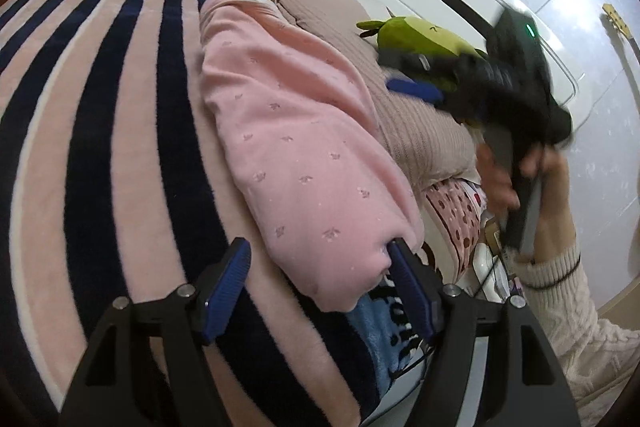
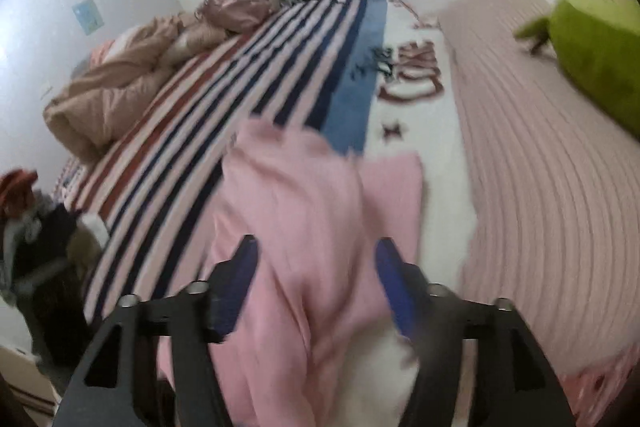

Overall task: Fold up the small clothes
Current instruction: 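Grasp the folded pink shirt with the right tool and lift it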

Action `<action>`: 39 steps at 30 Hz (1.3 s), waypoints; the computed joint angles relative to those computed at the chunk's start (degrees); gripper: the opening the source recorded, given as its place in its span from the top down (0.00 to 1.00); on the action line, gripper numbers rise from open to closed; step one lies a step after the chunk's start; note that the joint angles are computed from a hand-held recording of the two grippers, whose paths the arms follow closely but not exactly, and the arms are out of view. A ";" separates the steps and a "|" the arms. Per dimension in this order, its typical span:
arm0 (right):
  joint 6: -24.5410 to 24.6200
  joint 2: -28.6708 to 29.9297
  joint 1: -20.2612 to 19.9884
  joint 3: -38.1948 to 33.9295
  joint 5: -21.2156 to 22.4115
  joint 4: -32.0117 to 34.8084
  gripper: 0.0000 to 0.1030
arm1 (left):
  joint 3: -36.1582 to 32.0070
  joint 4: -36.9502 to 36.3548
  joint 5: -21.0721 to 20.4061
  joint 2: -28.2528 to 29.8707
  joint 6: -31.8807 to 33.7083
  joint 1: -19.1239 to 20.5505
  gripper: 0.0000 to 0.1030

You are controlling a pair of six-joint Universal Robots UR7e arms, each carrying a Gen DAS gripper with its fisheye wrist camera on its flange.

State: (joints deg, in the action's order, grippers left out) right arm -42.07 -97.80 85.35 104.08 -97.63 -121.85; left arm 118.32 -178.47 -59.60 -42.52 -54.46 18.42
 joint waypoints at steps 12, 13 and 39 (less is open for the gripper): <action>1.19 8.77 2.58 0.24 -12.75 -16.71 0.94 | -0.59 2.57 -0.39 -0.15 -1.49 0.05 0.35; 3.00 9.48 1.67 -0.94 -13.20 -13.33 0.93 | -0.95 2.91 -0.69 -0.21 -0.68 0.14 0.35; 12.93 9.90 -8.44 -7.62 15.16 17.20 0.82 | -8.99 8.08 -5.41 -1.69 4.93 7.66 0.77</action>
